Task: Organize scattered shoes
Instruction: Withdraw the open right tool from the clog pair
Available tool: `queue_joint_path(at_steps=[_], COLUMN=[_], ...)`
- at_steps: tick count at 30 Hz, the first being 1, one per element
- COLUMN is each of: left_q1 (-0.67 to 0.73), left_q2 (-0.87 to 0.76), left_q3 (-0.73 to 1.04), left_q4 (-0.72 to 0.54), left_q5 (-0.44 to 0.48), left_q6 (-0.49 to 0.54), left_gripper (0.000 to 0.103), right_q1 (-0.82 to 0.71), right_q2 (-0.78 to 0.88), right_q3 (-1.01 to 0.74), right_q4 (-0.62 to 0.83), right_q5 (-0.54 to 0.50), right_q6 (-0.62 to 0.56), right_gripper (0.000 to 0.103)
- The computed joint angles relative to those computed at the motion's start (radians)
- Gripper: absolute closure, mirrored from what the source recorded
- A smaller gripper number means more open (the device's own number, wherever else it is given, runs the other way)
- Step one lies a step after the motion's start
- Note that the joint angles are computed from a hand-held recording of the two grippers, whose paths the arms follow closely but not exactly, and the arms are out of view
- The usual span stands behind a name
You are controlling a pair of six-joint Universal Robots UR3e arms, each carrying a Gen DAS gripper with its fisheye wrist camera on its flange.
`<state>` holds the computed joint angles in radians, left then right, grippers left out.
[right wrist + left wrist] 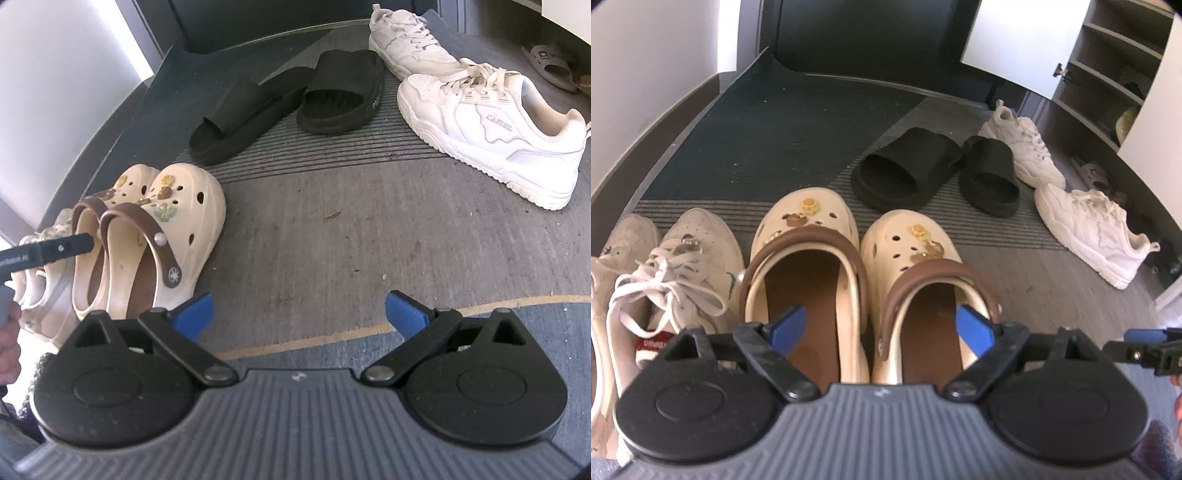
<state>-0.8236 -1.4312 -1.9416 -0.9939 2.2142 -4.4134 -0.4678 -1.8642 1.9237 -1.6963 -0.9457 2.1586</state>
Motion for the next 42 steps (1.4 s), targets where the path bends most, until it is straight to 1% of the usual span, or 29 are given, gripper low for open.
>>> queue_joint_path(at_steps=[5, 7, 9, 13, 16, 20, 24, 27, 28, 29, 30, 31, 32, 33, 34, 35, 37, 38, 40, 41, 42], left_q1=[0.000, 0.002, 0.008, 0.005, 0.009, 0.005, 0.009, 0.036, 0.049, 0.096, 0.133, 0.152, 0.207, 0.248, 0.271, 0.335, 0.451, 0.536, 0.649, 0.717, 0.755], left_q2=[0.015, 0.019, 0.032, 0.011, 0.020, 0.007, 0.007, 0.016, 0.024, 0.046, 0.049, 0.046, 0.035, 0.020, 0.010, -0.011, -0.045, -0.079, -0.149, -0.218, -0.276], left_q3=[0.001, 0.001, -0.015, 0.017, -0.003, 0.011, 0.007, 0.024, 0.017, -0.003, 0.000, 0.008, 0.034, 0.058, 0.072, 0.109, 0.174, 0.222, 0.301, 0.376, 0.444], left_q4=[-0.034, -0.046, -0.032, -0.082, -0.048, -0.069, -0.060, -0.089, -0.070, -0.002, 0.035, 0.051, 0.092, 0.125, 0.143, 0.174, 0.207, 0.227, 0.237, 0.207, 0.159], left_q5=[0.004, 0.002, -0.007, 0.003, -0.006, 0.002, -0.004, -0.008, -0.014, -0.039, -0.051, -0.056, -0.072, -0.089, -0.104, -0.159, -0.290, -0.403, -0.543, -0.615, -0.649], left_q6=[-0.007, -0.010, -0.012, -0.003, 0.008, 0.011, 0.023, 0.080, 0.107, 0.201, 0.266, 0.299, 0.382, 0.441, 0.472, 0.541, 0.626, 0.675, 0.699, 0.674, 0.640], left_gripper=[0.013, 0.013, 0.013, 0.013, 0.013, 0.013, 0.013, 0.013, 0.013, 0.013, 0.013, 0.013, 0.013, 0.013, 0.013, 0.013, 0.012, 0.012, 0.010, 0.010, 0.010], right_q1=[0.008, 0.018, 0.022, 0.026, 0.028, 0.027, 0.024, 0.021, 0.019, 0.013, 0.008, 0.002, -0.004, -0.009, -0.015, -0.016, -0.017, -0.019, -0.018, -0.015, -0.011], right_q2=[-0.004, -0.014, -0.011, -0.009, -0.018, -0.024, -0.018, -0.016, -0.018, -0.017, -0.017, -0.017, -0.018, -0.017, -0.016, -0.011, -0.002, 0.005, 0.016, 0.024, 0.039], right_q3=[0.002, 0.019, 0.022, 0.025, 0.035, 0.041, 0.039, 0.034, 0.031, 0.027, 0.023, 0.023, 0.024, 0.024, 0.025, 0.023, 0.019, 0.015, 0.015, 0.014, 0.010], right_q4=[-0.001, -0.039, -0.058, -0.073, -0.093, -0.099, -0.097, -0.095, -0.094, -0.088, -0.082, -0.081, -0.079, -0.080, -0.082, -0.088, -0.097, -0.097, -0.110, -0.121, -0.134], right_q5=[0.000, -0.010, -0.017, -0.025, -0.026, -0.020, -0.030, -0.038, -0.042, -0.043, -0.042, -0.042, -0.042, -0.044, -0.047, -0.055, -0.068, -0.065, -0.061, -0.059, -0.053], right_q6=[-0.006, 0.001, 0.014, 0.026, 0.018, 0.005, 0.012, 0.014, 0.013, 0.009, 0.005, 0.000, -0.005, -0.002, 0.002, 0.013, 0.035, 0.045, 0.061, 0.073, 0.095], right_gripper=[0.001, 0.001, 0.001, 0.001, 0.001, 0.001, 0.001, 0.001, 0.001, 0.001, 0.001, 0.001, 0.001, 0.001, 0.001, 0.001, 0.001, 0.001, 0.001, 0.001, 0.001])
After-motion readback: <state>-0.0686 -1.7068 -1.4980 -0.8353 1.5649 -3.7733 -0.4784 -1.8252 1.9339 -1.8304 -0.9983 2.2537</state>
